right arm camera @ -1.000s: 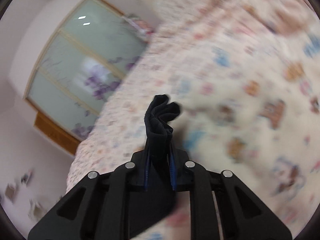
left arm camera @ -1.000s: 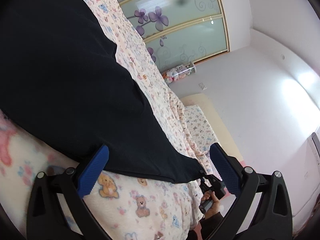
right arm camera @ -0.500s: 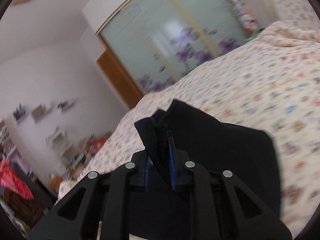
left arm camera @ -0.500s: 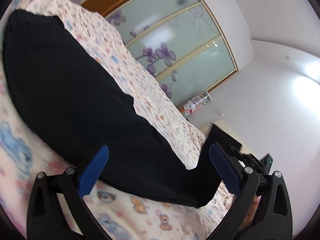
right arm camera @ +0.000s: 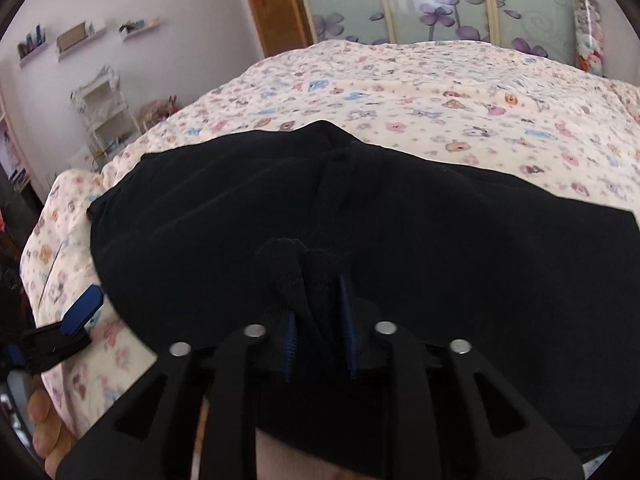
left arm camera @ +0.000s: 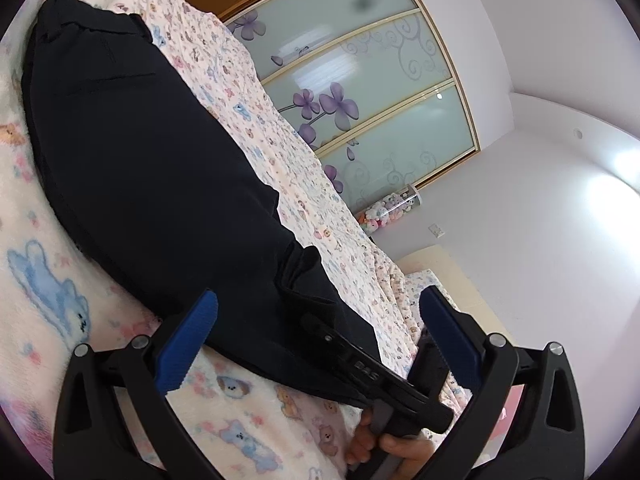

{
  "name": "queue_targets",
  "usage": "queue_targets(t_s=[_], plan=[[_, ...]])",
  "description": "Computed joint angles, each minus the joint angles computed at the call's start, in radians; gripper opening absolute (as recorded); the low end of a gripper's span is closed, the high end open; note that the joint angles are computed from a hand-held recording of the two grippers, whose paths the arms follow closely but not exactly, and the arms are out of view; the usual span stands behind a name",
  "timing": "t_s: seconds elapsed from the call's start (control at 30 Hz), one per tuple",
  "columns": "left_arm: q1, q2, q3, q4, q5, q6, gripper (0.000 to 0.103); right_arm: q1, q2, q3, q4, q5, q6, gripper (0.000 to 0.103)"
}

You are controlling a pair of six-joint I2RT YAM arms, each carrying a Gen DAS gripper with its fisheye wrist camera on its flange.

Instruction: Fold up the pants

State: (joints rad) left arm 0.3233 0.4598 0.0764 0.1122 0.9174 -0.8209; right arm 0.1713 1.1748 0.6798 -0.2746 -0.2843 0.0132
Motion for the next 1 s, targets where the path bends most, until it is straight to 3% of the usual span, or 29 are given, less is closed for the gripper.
queue_targets(t_s=[0.07,0.23,0.43,0.67,0.73,0.83,0.93,1.0], plan=[[0.013,0.015,-0.003,0.019,0.014,-0.009,0.101,0.016,-0.049,-0.011,-0.051,-0.01,-0.046,0.05],[0.041,-0.011,-0.01,0.014,0.03,-0.025,0.101,0.149,-0.182,-0.097,0.014,0.16,-0.071,0.05],[0.077,-0.012,-0.012,0.001,0.053,-0.014,0.101,0.265,-0.039,-0.038,-0.001,0.339,-0.095,0.052],[0.11,-0.023,-0.029,0.02,0.075,-0.028,0.101,0.167,-0.011,-0.013,-0.056,0.143,-0.122,0.052],[0.106,-0.024,-0.029,0.023,0.069,-0.035,0.101,0.123,-0.002,-0.009,-0.064,0.052,-0.091,0.058],[0.095,-0.002,-0.017,0.017,0.052,-0.005,0.101,0.177,-0.002,-0.013,-0.078,0.13,-0.128,0.057],[0.148,0.017,0.013,-0.037,0.102,0.047,0.101,0.049,-0.124,-0.051,-0.099,-0.062,-0.109,0.058],[0.252,0.061,0.055,-0.091,0.21,0.077,0.101,-0.15,-0.218,-0.068,-0.176,-0.294,-0.153,0.076]])
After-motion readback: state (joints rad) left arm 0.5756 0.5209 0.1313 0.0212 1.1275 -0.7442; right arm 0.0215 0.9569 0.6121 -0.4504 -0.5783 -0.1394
